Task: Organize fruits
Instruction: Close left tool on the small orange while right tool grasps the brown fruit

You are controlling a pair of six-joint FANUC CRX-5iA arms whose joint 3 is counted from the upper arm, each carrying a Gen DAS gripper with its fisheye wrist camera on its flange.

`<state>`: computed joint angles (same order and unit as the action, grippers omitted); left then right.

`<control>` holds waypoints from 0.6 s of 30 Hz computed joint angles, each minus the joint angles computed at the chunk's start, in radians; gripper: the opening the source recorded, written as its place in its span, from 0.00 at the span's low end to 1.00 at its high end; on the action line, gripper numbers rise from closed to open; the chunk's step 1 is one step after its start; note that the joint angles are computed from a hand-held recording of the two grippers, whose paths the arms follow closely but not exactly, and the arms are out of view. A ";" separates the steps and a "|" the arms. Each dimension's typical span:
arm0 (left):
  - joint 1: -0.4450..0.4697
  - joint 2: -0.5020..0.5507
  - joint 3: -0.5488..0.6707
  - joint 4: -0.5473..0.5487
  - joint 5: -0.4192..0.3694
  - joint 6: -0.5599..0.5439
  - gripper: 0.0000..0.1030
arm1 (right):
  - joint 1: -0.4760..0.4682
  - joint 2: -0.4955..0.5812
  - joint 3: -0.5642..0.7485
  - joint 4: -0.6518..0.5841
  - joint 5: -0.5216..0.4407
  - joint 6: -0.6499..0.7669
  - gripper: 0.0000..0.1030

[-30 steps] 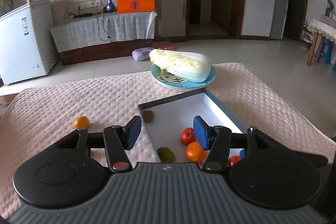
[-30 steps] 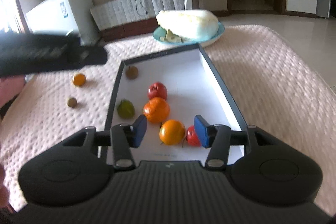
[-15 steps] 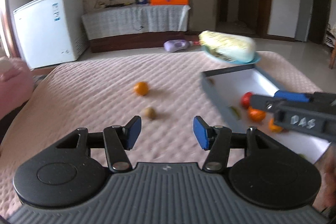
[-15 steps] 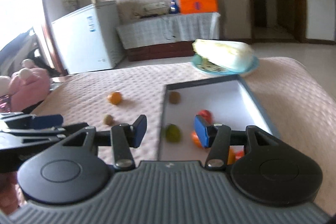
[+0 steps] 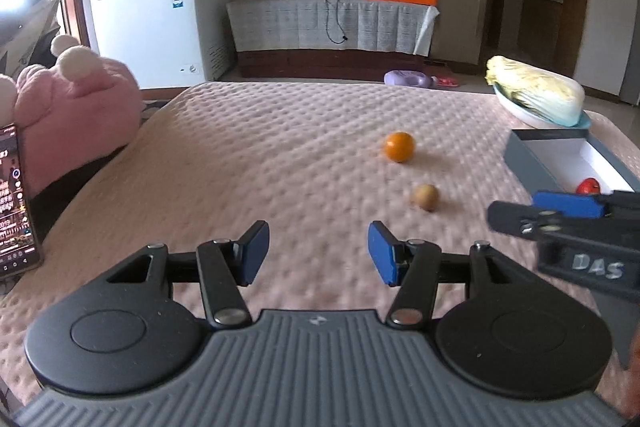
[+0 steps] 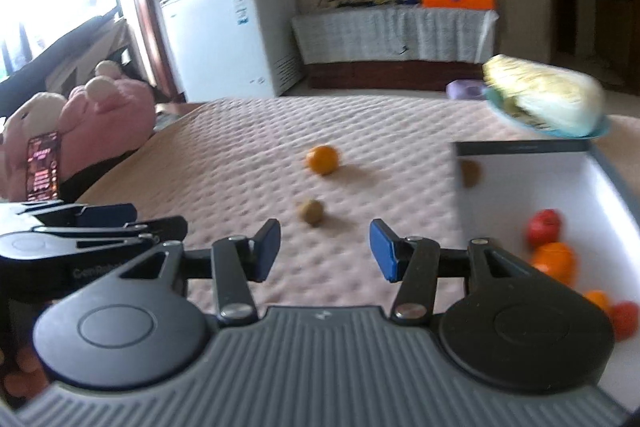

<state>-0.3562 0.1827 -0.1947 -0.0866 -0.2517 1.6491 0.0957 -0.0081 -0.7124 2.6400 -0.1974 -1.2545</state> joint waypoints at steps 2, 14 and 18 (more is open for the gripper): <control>0.009 0.002 0.003 0.001 -0.002 0.002 0.59 | 0.041 0.053 0.019 -0.105 -0.038 0.093 0.50; 0.053 0.019 -0.076 0.307 0.068 -0.280 0.59 | 0.108 0.211 0.104 -0.384 -0.119 0.332 0.45; 0.050 0.024 -0.090 0.366 0.084 -0.342 0.59 | 0.133 0.247 0.126 -0.489 -0.133 0.426 0.37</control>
